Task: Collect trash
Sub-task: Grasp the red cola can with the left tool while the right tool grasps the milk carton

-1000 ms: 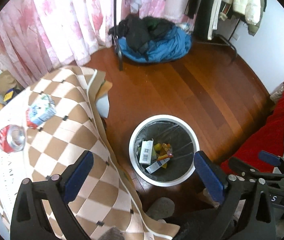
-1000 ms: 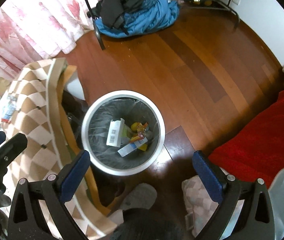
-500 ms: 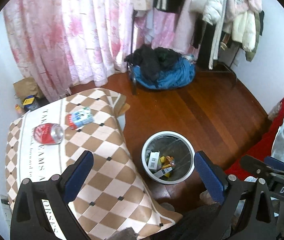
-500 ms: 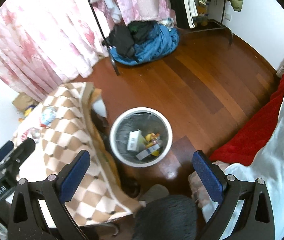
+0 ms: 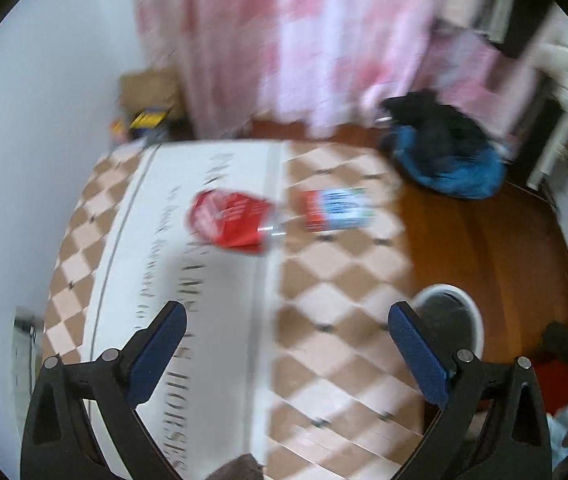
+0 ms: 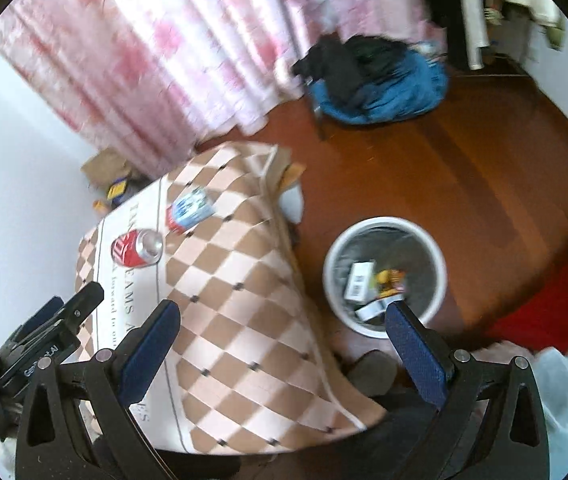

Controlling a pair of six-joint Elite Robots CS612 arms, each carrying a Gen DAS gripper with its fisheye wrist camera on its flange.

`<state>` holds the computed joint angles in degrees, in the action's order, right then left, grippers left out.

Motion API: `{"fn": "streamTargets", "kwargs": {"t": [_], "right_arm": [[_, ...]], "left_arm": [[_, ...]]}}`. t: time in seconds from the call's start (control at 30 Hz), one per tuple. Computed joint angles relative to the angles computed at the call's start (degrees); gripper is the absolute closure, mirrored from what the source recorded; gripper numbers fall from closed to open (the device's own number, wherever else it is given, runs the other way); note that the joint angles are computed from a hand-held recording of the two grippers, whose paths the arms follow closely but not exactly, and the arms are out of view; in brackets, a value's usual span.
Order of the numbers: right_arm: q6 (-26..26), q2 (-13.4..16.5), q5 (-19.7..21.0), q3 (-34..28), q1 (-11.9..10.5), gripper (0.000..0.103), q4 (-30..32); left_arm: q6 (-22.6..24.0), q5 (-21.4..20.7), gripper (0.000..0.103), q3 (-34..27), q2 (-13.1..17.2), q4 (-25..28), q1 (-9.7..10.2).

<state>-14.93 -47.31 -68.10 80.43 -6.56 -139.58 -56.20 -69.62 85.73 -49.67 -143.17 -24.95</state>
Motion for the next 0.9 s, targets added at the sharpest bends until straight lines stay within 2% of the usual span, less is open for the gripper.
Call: {"fn": "streamTargets", "kwargs": {"t": [0.13, 0.33, 0.43, 0.53, 0.57, 0.7, 0.8, 0.83, 0.87, 0.9], "right_arm": [[1.04, 6.90, -1.05, -9.63, 3.90, 0.000, 8.03], [4.44, 17.46, -3.03, -25.84, 8.54, 0.000, 18.31], [6.07, 22.45, -4.13, -34.26, 10.25, 0.000, 23.32], [10.53, 27.31, -2.72, -43.11, 10.83, 0.000, 30.49], [12.90, 28.92, -0.87, -45.77, 10.78, 0.000, 32.55], [18.09, 32.46, 0.95, -51.20, 11.16, 0.000, 36.05], [19.59, 34.06, 0.28, -53.63, 11.80, 0.000, 36.53], [19.82, 34.24, -0.22, -53.89, 11.99, 0.000, 36.26], [20.23, 34.56, -0.59, -54.28, 12.32, 0.000, 35.64], [20.38, 34.94, -0.89, -54.91, 12.57, 0.000, 35.56]], "left_arm": [[-4.62, -3.40, 0.000, 0.07, 1.36, 1.91, 3.39], [-9.97, -10.54, 0.000, -1.60, 4.12, -0.09, 7.57], [-13.15, -15.39, 0.000, -3.51, 6.39, -2.81, 9.25], [-16.16, -19.76, 0.000, -6.05, 8.75, -4.31, 10.49], [-17.16, -20.92, 0.001, -6.97, 9.49, -4.48, 10.87], [-19.29, -23.52, 0.001, -9.89, 11.58, -2.78, 11.81], [-19.81, -24.05, 0.001, -10.73, 12.39, -2.27, 12.16], [-20.01, -23.88, 0.004, -10.47, 12.49, -3.13, 12.18], [-19.62, -23.30, 0.011, -10.46, 12.45, -2.89, 12.13], [-19.03, -22.50, 0.011, -10.31, 12.29, -2.97, 12.00]]}}
